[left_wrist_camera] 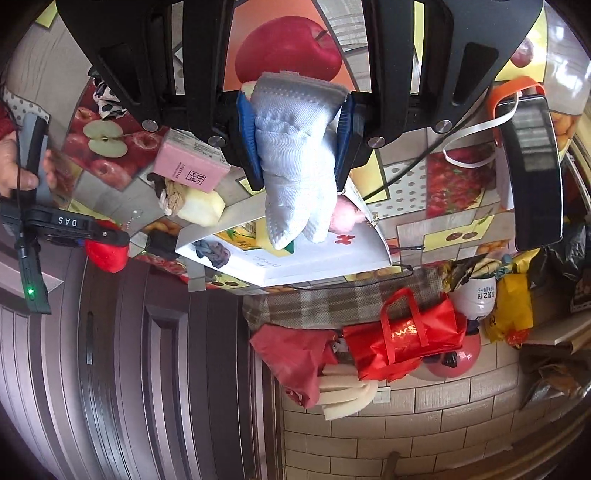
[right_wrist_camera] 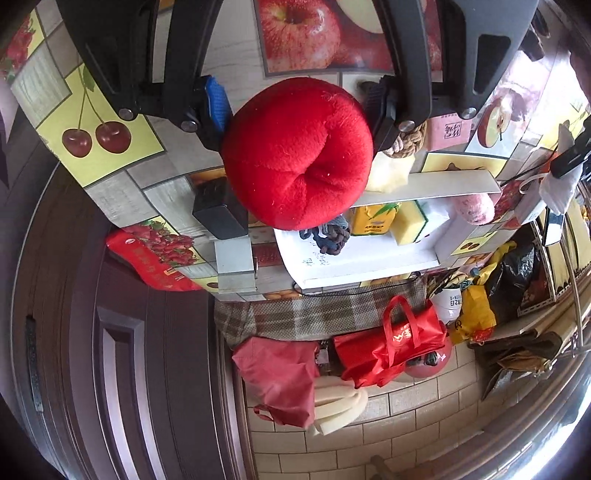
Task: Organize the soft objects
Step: 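Carry the glove and red apple into the tray and open both grippers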
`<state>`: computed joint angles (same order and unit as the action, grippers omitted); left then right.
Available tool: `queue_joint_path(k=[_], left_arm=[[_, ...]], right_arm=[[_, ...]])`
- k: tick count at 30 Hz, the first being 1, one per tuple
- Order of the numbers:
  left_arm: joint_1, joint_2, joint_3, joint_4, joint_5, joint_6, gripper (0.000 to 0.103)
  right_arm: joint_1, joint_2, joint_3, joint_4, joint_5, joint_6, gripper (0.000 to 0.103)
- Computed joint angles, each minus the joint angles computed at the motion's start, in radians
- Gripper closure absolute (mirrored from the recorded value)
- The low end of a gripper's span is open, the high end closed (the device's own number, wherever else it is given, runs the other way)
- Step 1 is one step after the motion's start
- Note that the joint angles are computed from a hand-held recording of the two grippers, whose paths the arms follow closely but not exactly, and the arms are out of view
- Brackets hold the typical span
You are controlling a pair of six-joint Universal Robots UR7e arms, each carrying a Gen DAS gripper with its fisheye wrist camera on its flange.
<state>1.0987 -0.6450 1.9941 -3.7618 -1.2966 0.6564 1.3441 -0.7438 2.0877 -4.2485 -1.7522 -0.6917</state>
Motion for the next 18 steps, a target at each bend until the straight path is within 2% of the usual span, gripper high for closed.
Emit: queue_joint_path(k=[6, 9, 14, 18], left_arm=[[0.001, 0.021, -0.044, 0.034, 0.03, -0.043, 0.068], [0.003, 0.034, -0.083, 0.079, 0.039, -0.061, 0.068], [0.011, 0.038, -0.16, 0.282, 0.07, -0.138, 0.068], [0.031, 0.035, -0.208, 0.398, 0.057, -0.223, 0.068]], right_arm=[[-0.014, -0.027, -0.03, 0.07, -0.043, 0.079, 0.043], [-0.018, -0.025, -0.062, 0.073, -0.058, 0.088, 0.043], [-0.017, -0.02, -0.097, 0.102, -0.068, 0.076, 0.043], [-0.004, 0.0, -0.133, 0.116, -0.071, 0.039, 0.043]])
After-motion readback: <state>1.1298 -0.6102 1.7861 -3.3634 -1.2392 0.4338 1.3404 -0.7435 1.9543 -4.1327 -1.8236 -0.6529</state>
